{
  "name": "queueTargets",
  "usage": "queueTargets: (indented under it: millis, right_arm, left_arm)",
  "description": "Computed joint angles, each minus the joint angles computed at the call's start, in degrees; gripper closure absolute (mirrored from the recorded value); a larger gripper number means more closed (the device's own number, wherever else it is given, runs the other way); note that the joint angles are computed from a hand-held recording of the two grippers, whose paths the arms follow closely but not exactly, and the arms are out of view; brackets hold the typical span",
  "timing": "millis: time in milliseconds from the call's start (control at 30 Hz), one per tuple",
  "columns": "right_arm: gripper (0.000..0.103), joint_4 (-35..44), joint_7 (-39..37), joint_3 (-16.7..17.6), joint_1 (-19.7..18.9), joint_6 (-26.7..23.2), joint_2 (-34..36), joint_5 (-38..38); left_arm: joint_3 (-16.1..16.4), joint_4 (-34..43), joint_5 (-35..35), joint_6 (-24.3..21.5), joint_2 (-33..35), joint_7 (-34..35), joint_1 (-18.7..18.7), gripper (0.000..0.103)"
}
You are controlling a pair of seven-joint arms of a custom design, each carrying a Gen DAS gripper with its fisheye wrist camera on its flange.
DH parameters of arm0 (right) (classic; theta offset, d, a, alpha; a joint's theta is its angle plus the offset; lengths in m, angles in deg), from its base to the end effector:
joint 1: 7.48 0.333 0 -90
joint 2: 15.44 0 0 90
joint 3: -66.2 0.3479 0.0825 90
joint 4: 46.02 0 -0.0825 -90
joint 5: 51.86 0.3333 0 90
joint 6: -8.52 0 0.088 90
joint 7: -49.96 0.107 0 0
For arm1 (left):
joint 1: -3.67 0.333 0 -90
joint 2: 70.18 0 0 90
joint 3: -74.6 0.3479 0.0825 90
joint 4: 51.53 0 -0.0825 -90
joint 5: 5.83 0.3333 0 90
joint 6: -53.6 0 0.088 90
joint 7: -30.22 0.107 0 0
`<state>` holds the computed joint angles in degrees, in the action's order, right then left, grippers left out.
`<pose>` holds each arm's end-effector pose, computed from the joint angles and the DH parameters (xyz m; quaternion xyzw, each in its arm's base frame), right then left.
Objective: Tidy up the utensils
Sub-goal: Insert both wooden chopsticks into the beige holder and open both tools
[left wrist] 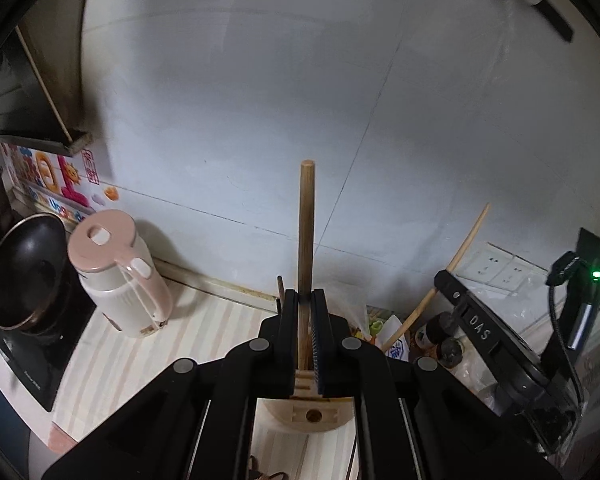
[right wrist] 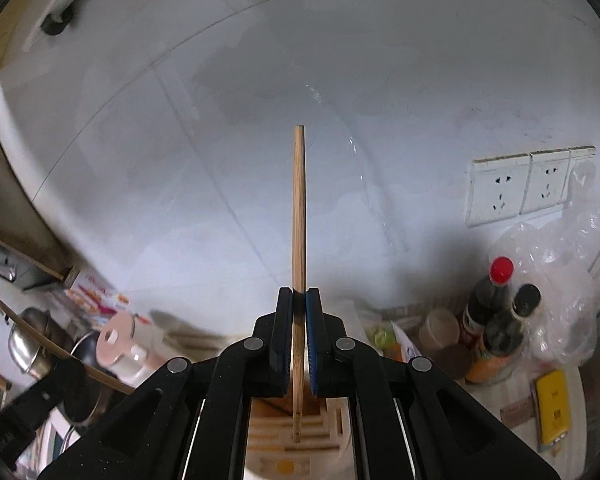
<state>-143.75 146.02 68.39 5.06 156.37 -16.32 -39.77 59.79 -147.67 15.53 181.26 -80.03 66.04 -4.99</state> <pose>0.5390 0.1381 0.7249 -0.6442 0.6276 -0.1701 0.4028 0.4453 -0.2000 0.7711 -0.7665 0.5058 -0.3196 0.2335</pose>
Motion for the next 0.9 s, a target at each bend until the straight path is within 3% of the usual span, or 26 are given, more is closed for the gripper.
queueTargets:
  millis: [300, 667, 767, 900]
  right_arm:
    - [0.097, 2.19, -2.10, 0.51, -0.32, 3.21, 6.25, 1.97]
    - [0.096, 2.12, -3.56, 0.89, -0.28, 1.00, 8.42, 0.41]
    - [0.096, 2.53, -4.81, 1.03, -0.53, -1.27, 8.68, 1.00]
    - [0.094, 5.02, -7.79, 1.36, -1.25, -7.81, 9.55, 3.61]
  left_arm:
    - [1.93, 0.08, -3.56, 1.03, 5.04, 1.32, -0.06, 0.099]
    - [3.24, 1.97, -6.71, -0.61, 8.84, 4.31, -0.94, 0.099]
    - [3.69, 2.05, -9.18, -0.92, 8.84, 5.89, -0.79, 0.098]
    - [3.74, 2.88, -11.18, -1.94, 8.25, 6.78, -0.62, 0.094]
